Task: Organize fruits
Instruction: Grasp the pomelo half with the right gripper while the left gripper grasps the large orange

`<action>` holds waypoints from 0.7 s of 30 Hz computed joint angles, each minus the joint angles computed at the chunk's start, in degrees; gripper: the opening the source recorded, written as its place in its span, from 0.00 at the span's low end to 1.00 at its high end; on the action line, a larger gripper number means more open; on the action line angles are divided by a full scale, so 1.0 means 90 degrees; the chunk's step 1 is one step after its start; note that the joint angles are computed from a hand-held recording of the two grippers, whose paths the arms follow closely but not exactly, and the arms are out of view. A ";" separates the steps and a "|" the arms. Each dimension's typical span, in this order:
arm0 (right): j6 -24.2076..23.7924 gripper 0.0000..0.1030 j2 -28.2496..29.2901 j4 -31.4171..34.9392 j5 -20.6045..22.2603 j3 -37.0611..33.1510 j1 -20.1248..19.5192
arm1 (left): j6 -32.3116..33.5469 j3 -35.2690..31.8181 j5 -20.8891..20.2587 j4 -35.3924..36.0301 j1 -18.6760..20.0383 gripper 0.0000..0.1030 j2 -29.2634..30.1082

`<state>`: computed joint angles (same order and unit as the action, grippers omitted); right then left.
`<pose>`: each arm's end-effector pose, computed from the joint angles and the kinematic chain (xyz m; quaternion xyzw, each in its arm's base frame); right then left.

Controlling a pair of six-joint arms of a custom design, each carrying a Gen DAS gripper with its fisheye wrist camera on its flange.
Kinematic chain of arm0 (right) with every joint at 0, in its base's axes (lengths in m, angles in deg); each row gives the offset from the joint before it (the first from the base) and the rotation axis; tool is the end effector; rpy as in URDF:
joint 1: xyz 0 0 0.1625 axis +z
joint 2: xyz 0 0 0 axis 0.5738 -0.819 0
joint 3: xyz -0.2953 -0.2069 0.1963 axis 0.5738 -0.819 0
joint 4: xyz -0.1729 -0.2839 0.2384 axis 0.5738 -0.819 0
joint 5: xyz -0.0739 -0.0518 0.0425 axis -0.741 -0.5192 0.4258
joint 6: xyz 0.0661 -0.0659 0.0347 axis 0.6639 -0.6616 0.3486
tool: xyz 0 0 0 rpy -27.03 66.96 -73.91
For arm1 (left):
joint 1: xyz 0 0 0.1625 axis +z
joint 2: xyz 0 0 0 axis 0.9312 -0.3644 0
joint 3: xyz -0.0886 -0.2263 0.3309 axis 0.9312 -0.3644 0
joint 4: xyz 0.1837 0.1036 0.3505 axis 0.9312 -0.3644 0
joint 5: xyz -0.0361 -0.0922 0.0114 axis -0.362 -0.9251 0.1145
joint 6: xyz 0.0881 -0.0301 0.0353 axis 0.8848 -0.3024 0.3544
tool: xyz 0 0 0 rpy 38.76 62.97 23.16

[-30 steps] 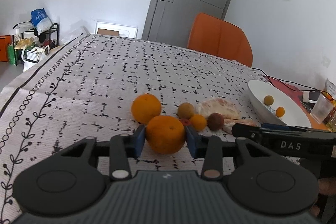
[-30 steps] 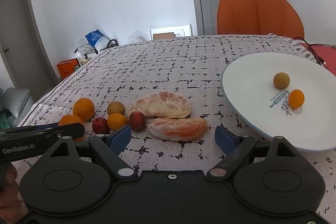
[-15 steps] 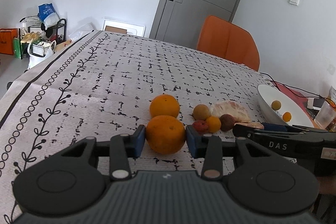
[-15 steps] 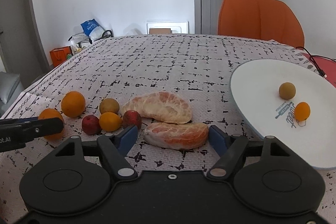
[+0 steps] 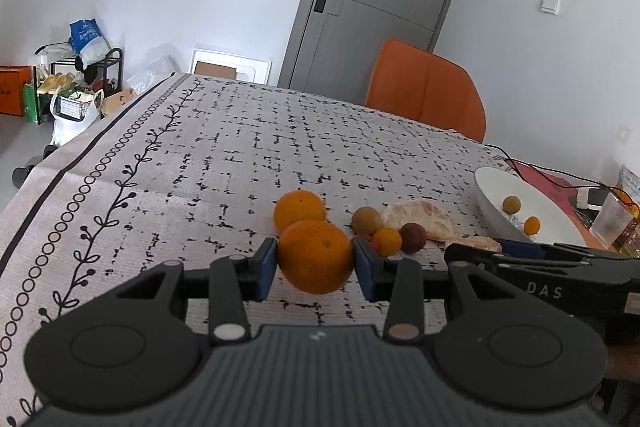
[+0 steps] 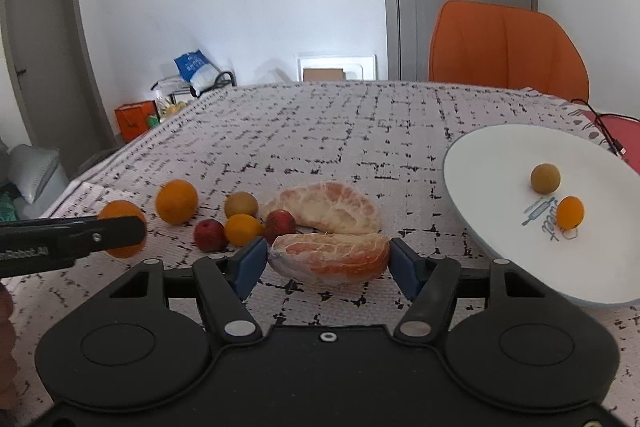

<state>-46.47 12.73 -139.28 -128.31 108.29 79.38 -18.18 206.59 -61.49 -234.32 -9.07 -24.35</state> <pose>0.3368 -0.4849 -0.1102 0.3787 -0.8403 0.3597 0.1454 0.0069 -0.4005 0.2590 0.0572 0.8161 -0.5107 0.2645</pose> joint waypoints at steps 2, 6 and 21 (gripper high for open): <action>0.0025 0.62 -0.0064 -0.0092 0.0053 0.0098 0.0007 | 0.0006 0.0026 0.0012 -0.0012 -0.0071 0.39 -0.0010; 0.0057 0.62 -0.0181 -0.0347 0.0173 0.0304 0.0005 | 0.0065 0.0050 0.0044 -0.0058 -0.0227 0.39 -0.0023; 0.0122 0.62 -0.0567 -0.1282 0.0152 0.0933 -0.0208 | 0.0297 -0.0152 -0.0167 -0.0076 -0.0553 0.39 0.0354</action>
<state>-45.37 7.63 -150.82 -126.94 116.68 77.50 -15.51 205.22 -62.99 -235.01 -14.05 -21.16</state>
